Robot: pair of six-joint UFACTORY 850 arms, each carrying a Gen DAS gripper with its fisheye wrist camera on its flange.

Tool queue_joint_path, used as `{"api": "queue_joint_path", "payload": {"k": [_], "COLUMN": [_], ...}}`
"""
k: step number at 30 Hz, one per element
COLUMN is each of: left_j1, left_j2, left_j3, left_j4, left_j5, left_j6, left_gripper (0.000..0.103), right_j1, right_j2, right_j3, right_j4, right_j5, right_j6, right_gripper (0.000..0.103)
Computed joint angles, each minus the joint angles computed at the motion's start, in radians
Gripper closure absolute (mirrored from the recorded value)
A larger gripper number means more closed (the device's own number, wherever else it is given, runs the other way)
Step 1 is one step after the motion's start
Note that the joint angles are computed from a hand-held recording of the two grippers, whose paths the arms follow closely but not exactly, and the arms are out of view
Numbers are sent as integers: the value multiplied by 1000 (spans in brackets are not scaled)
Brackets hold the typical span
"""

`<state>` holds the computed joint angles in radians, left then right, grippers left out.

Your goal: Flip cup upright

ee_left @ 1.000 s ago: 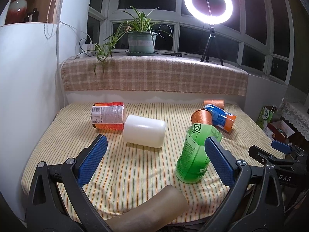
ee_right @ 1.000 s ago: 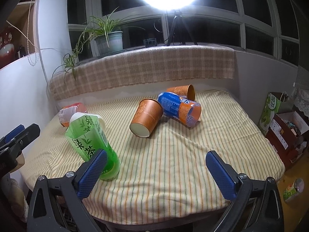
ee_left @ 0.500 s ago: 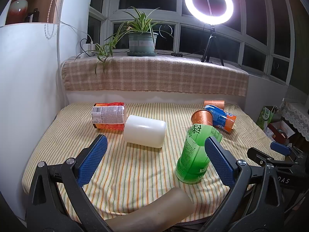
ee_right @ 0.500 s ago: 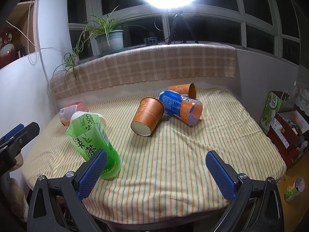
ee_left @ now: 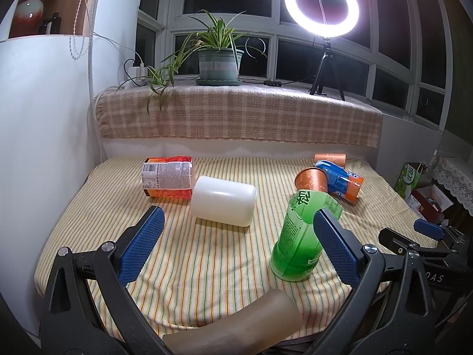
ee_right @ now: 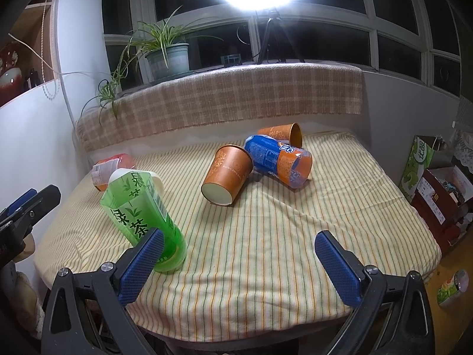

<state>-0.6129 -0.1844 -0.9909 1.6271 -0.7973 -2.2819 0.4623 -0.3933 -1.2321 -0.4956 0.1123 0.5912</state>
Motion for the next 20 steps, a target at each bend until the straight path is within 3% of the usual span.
{"api": "queue_joint_path", "payload": {"k": [20], "left_j1": [9], "left_j2": [15], "left_j3": [19], "left_j4": [12], "left_j5": [-15], "left_j6": [-1], "left_gripper": [1], "right_j1": [4], "right_j2": [-8], "right_j3": [-7], "right_j4": [-74], "right_j5": [-5], "right_j6": [68], "right_gripper": [0]}}
